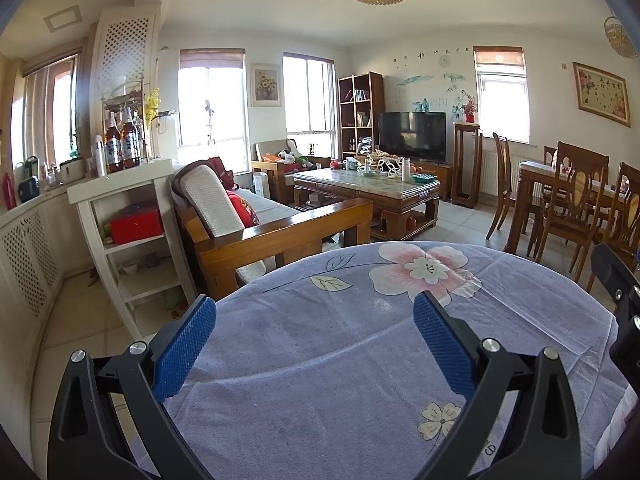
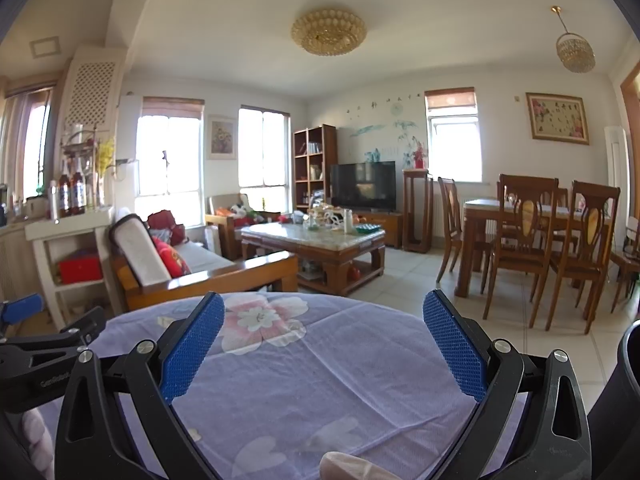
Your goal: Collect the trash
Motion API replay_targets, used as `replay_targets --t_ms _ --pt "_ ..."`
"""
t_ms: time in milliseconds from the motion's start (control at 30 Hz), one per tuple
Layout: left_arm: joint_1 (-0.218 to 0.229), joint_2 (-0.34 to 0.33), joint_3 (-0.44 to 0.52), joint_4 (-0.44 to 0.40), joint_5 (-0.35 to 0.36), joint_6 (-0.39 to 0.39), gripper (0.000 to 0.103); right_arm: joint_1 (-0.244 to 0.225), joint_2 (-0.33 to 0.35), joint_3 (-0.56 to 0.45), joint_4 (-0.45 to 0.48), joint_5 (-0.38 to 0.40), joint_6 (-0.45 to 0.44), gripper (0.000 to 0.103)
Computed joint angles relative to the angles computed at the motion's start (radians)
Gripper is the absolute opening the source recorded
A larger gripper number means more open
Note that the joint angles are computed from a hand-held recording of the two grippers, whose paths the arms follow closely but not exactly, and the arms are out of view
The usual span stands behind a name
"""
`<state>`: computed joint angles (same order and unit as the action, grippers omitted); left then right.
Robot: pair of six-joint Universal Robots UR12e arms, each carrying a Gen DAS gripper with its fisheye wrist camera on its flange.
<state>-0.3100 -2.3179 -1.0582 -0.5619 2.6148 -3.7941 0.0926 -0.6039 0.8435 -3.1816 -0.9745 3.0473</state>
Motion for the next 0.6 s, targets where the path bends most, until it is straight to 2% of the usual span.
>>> replay_targets --t_ms 200,333,433,533,600 --pt "-0.002 0.002 -0.001 -0.009 0.011 -0.021 0.098 0.0 0.0 0.001 0.001 0.0 -0.001 0.098" --pt "-0.005 0.0 -0.006 0.038 0.011 0.008 0.098 0.0 -0.001 0.001 0.0 -0.001 0.001 0.098" --pt "-0.001 -0.002 0.002 0.022 -0.018 0.024 0.098 0.001 0.001 0.0 0.001 -0.002 0.002 0.098" --pt "-0.003 -0.009 0.008 0.052 -0.023 0.068 0.098 0.002 0.0 0.003 0.002 -0.008 0.005 0.098" --pt "-0.002 -0.006 0.004 0.051 -0.036 0.067 0.098 0.002 0.0 0.005 0.004 -0.012 0.008 0.098"
